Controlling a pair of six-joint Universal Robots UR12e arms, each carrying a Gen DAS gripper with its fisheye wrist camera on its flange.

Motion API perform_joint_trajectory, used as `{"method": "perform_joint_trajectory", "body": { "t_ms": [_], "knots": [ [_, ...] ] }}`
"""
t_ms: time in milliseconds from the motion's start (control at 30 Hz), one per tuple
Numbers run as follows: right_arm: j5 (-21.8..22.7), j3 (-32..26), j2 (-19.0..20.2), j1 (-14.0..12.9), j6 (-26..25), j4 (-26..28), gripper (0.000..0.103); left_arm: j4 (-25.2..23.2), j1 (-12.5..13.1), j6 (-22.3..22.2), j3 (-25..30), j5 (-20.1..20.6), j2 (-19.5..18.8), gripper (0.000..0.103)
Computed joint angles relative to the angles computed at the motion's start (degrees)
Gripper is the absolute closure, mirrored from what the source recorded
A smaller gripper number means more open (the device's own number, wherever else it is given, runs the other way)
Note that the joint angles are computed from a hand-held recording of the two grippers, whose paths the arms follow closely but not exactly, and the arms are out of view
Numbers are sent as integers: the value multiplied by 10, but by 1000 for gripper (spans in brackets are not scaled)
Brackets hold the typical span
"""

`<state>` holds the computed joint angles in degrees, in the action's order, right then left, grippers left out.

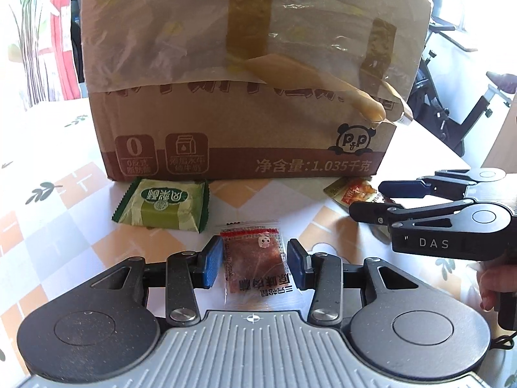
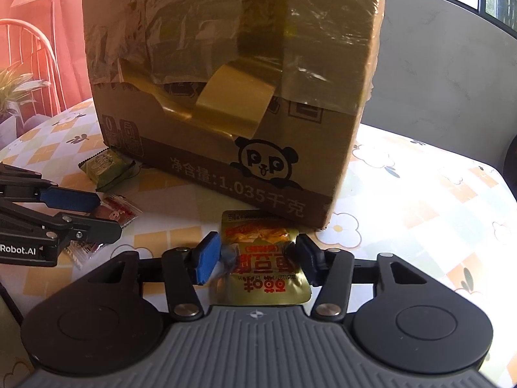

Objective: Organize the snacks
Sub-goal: 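Grasp the red-brown jerky packet with the left gripper while the right holds the pouch, then carry the jerky packet and gold-red pouch over the box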

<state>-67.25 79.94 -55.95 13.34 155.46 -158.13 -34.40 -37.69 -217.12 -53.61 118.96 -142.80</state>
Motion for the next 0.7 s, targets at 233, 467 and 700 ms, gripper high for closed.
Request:
{"method": "perform_joint_trajectory", "body": {
  "t_ms": [233, 467, 700],
  "knots": [
    [-22, 26, -19, 7, 30, 0, 49, 28, -1, -4, -27, -10, 13, 58],
    [-26, 65, -40, 15, 47, -34, 58, 37, -5, -13, -48, -2, 24, 62],
    [-6, 86, -45, 8, 85, -92, 66, 56, -7, -10, -50, 16, 25, 62]
  ]
}}
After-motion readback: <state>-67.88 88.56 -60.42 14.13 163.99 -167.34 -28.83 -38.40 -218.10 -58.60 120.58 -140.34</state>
